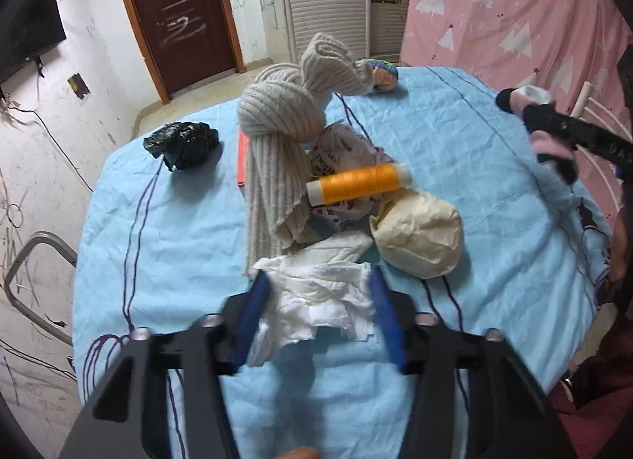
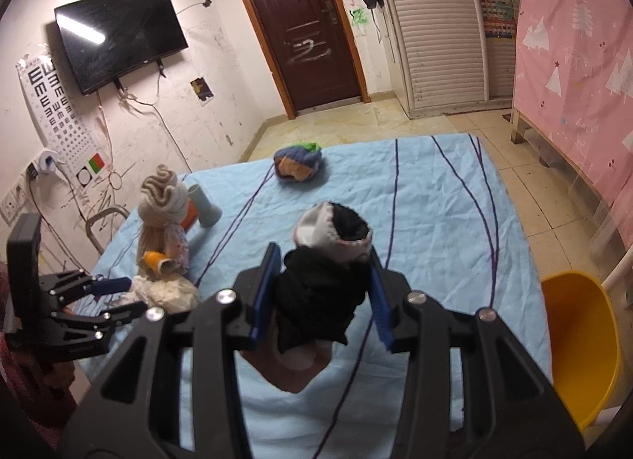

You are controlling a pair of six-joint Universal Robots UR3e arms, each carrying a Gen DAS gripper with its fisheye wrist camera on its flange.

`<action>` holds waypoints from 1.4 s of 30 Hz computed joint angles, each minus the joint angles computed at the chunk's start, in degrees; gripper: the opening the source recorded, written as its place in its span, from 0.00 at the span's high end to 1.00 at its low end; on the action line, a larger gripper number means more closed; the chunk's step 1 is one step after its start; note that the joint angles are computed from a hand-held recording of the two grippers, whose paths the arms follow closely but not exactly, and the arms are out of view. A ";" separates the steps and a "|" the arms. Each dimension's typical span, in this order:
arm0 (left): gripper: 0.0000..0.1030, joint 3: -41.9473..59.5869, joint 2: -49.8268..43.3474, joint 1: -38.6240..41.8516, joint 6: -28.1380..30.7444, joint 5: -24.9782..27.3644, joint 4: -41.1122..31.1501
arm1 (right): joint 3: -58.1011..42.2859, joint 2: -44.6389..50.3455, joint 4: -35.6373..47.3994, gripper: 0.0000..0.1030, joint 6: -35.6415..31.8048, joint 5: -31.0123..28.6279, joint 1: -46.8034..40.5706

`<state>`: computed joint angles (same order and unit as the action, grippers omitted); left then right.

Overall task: Collect trash
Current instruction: 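Lift and carry the tissue and sock in both grippers over the yellow bin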

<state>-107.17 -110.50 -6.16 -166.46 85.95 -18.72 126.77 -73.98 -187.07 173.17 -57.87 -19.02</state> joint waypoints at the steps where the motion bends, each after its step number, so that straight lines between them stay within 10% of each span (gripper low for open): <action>1: 0.82 -0.05 0.06 -0.04 -0.11 0.23 0.38 | 0.24 -0.09 -0.13 0.60 -0.12 0.45 -0.61; 5: 0.96 0.80 -0.15 -0.53 -2.02 2.22 0.55 | 0.82 -0.28 -0.62 0.60 -0.15 1.63 -1.99; 26: 0.97 0.74 10.62 -5.21 -4.28 8.06 0.96 | 6.22 -4.79 -1.34 0.60 -3.38 9.69 -13.31; 42: 0.97 33.47 -6.42 -22.43 -3.46 7.71 -10.24 | 17.31 -18.19 7.18 0.60 -13.79 19.22 -34.50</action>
<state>-73.71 -116.92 -28.59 -169.92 93.66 -28.96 144.08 -92.16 -179.90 159.38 -38.64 -53.51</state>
